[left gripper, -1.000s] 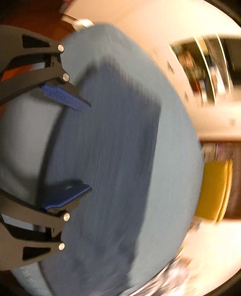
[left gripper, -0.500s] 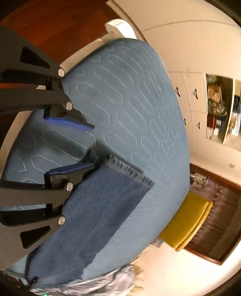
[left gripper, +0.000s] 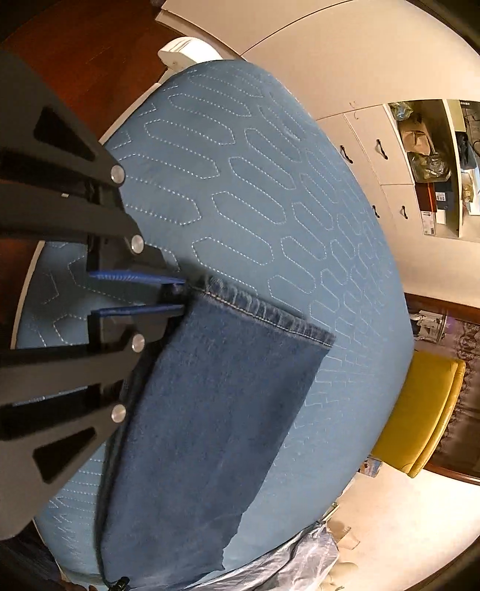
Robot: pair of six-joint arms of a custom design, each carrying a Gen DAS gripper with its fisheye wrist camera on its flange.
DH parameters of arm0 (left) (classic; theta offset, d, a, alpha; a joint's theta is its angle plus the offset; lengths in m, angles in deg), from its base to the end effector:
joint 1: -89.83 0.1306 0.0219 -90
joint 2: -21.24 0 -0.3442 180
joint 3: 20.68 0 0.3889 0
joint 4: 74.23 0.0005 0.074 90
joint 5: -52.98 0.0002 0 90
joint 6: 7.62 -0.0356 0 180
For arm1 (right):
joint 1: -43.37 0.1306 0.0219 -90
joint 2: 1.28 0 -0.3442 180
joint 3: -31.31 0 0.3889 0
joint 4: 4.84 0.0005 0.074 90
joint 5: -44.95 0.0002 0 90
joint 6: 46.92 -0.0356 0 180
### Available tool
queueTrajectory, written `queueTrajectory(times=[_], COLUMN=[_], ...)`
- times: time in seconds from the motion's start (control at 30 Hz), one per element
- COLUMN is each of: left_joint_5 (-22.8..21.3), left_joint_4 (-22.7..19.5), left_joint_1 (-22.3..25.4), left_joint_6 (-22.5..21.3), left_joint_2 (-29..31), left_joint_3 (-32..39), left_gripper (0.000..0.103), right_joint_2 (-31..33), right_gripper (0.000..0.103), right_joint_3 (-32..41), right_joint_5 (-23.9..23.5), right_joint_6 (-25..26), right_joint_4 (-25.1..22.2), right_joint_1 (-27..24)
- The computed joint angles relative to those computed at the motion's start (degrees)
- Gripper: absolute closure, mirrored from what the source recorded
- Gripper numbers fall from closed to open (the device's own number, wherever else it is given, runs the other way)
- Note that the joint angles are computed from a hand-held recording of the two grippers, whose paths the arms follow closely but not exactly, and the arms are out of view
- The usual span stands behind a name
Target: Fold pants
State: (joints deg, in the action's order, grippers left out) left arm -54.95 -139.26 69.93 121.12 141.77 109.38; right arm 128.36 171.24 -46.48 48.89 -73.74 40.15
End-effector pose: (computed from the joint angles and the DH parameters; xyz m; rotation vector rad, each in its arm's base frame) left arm 0.6065 -0.2084 0.4025 -0.5235 2.4163 -0.0358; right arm 0.6800 -0.0379 0.3715 -0.0677 2.5926 -0.0251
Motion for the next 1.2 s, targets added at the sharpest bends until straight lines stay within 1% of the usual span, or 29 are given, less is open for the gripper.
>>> queueTrajectory(times=[0.07,0.1,0.17,0.2,0.23,0.27,0.33,0.4,0.43,0.47,0.5,0.53,0.57,0.63,0.73,0.77,0.8,0.83,0.87,0.9,0.93,0.97,1.0,1.03,1.07,1.1,1.13,1.17,1.2], left_joint_5=[-0.43,-0.47,-3.72,-5.63,-5.95,-5.16,-3.48,-3.52,-3.47,-3.66,-3.44,-3.52,-4.72,-4.97,-5.07,-5.11,-4.96,-3.75,-3.2,-3.11,-2.63,-2.51,-2.43,-2.98,-4.01,-4.15,-4.16,-4.48,-4.71], left_joint_4=[-0.3,-0.36,-0.12,0.1,1.23,2.69,3.21,2.26,1.37,-1.14,-3.16,-5.04,-7.2,-6.55,-6.23,-6.26,-5.95,-5.35,-4.76,-4.6,-5.05,-5.82,-6.81,-8.69,-11.0,-11.64,-12.01,-12.68,-13.11], left_joint_1=[-0.58,-0.65,-1.01,-1.21,-1.08,-0.91,-0.72,-0.58,-0.46,-0.38,-0.25,-0.22,-0.44,-0.73,-0.83,-0.79,-0.82,-0.51,-0.33,-0.41,-0.48,-0.57,-0.63,-0.72,-0.89,-0.88,-0.82,-0.84,-0.92], left_joint_6=[1.04,1.79,4.37,5.26,5.31,5.44,5.46,6.1,6.41,6.99,7.2,7.01,6.71,6.82,7.63,8.29,9.11,9.97,10.4,10.43,10.26,10.4,10.48,10.64,10.97,11.34,11.72,11.92,11.87], left_joint_2=[-0.28,-0.6,-2.41,-3.34,-3.98,-4.5,-3.73,-1.81,-0.76,1.15,2.7,4.14,5.5,4.9,4.29,4.21,3.86,3.51,3.29,3.32,3.9,4.45,5.33,6.6,8.11,8.54,8.71,8.97,9.09], left_joint_3=[-0.24,-0.5,-2.11,-2.76,-3.29,-3.67,-2.18,0.71,2.24,5.09,7.28,9.28,11.38,10.52,9.54,9.39,8.81,8.23,7.97,8.01,8.95,9.98,11.42,13.55,16.16,16.93,17.28,17.82,18.12], left_gripper=[0.092,0.086,0.082,0.076,0.074,0.073,0.06,0.059,0.059,0.059,0.079,0.093,0.093,0.093,0.093,0.09,0.074,0.054,0.051,0.052,0.052,0.053,0.064,0.072,0.077,0.086,0.09,0.091,0.092], right_joint_2=[0.07,0.0,-0.22,-0.4,-0.45,-0.49,-0.74,-1.03,-1.2,-1.6,-2.65,-3.62,-5.17,-6.65,-8.53,-8.77,-8.89,-8.74,-7.71,-6.7,-5.41,-4.54,-2.98,-2.13,-0.75,0.51,1.14,2.31,4.8], right_gripper=[0.004,0.004,0.004,0.004,0.004,0.004,0.005,0.005,0.005,0.006,0.006,0.006,0.006,0.006,0.006,0.006,0.006,0.006,0.006,0.008,0.012,0.018,0.019,0.02,0.021,0.022,0.022,0.022,0.023], right_joint_3=[0.18,0.1,-0.24,-0.5,-0.54,-0.59,-0.97,-1.06,-1.13,-1.51,-2.72,-3.87,-5.74,-7.37,-8.62,-8.48,-8.46,-8.07,-6.33,-4.75,-2.72,-1.45,0.88,2.16,4.23,6.26,7.04,8.94,12.92], right_joint_5=[-0.26,-0.4,-0.53,-0.62,-0.72,-0.8,-0.86,0.61,0.86,1.12,0.81,0.44,0.13,0.14,0.28,1.74,3.29,5.08,7.31,7.82,6.98,4.53,1.21,-0.55,-2.99,-5.02,-7.12,-7.86,-7.24], right_joint_6=[0.4,0.62,0.99,1.15,1.3,1.44,1.71,1.89,1.61,1.23,0.87,0.64,0.34,-0.47,-4.61,-6.57,-8.34,-10.46,-14.0,-16.59,-19.59,-22.03,-24.67,-25.92,-26.83,-27.2,-27.53,-27.43,-26.75], right_joint_4=[-0.29,-0.31,-0.24,-0.2,-0.25,-0.26,-0.13,-0.42,-0.51,-0.43,0.19,0.91,2.14,2.97,3.72,4.18,4.62,4.67,3.26,1.78,0.04,-1.02,-2.36,-2.97,-3.7,-4.24,-4.07,-4.62,-6.44], right_joint_1=[-0.08,-0.13,-0.18,-0.21,-0.23,-0.24,-0.25,-0.13,-0.15,-0.21,-0.52,-0.85,-1.5,-2.94,-6.96,-8.96,-10.37,-11.9,-14.26,-15.9,-17.78,-19.62,-21.56,-22.57,-23.53,-23.86,-24.04,-24.08,-23.82])
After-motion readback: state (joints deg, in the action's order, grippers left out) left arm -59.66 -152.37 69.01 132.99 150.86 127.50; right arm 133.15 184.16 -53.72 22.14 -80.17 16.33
